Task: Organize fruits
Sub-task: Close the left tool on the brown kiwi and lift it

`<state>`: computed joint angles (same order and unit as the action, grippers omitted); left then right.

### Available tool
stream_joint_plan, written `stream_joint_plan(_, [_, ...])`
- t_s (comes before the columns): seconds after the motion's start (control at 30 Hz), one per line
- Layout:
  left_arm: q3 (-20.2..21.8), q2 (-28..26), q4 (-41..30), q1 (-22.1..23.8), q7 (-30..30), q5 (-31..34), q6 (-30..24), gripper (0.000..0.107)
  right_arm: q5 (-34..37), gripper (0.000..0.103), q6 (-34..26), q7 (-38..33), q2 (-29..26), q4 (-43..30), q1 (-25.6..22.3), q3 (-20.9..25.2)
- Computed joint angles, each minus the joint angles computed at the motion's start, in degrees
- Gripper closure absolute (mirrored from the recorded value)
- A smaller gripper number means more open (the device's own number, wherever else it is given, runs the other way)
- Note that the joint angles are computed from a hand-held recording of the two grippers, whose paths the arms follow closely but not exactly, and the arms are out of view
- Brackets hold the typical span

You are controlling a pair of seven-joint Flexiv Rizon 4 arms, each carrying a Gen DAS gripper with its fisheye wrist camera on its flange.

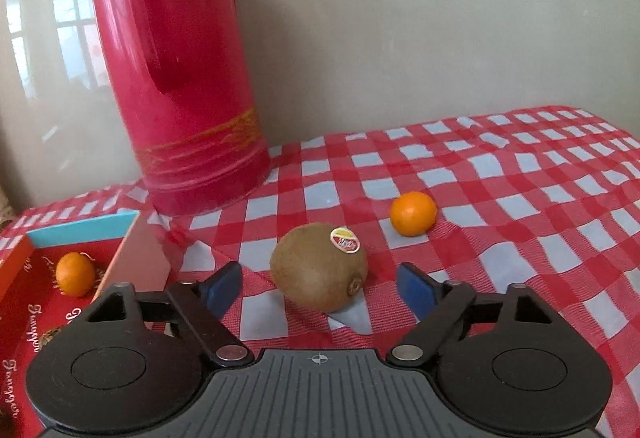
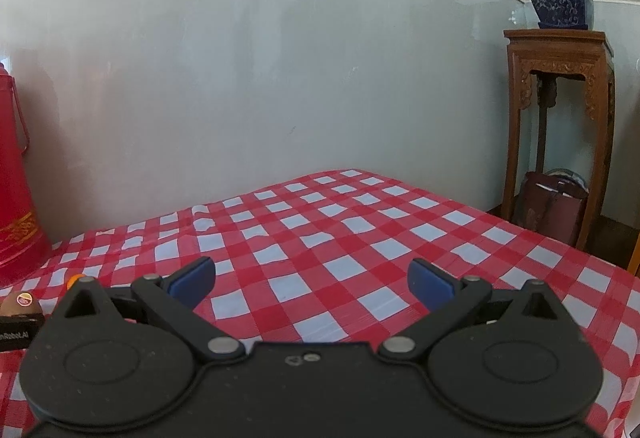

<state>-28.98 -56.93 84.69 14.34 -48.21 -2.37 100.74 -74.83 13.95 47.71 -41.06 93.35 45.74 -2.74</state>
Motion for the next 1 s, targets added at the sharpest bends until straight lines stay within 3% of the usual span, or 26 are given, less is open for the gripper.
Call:
stream_joint_plan(0.2, [-5.3, -2.0, -1.1, 3.1, 2.2, -0.3, -2.8, 0.024, -0.7, 0.006, 1.8, 1.3, 0.2, 0.3, -0.6, 0.0])
stream_joint_plan(0.33, [-6.8, -2.7, -1.8, 3.5, 4.1, -1.4, -4.2, 0.024, -0.6, 0.006, 2.4, 1.3, 0.0, -0.1, -0.7, -0.1])
stream_joint_plan(0.67, [-4.3, -3.2, -3.8, 0.8, 5.3, -5.5, -5.6, 0.025, -0.5, 0.006, 3.3, 2.0, 0.2, 0.3, -1.0, -0.1])
stream_joint_plan(1.0, [0.6, -2.8, -6.1, -3.1, 3.3, -8.9, -7.2, 0.037, -0.5, 0.006, 3.4, 1.8, 0.0, 0.0, -1.0, -0.3])
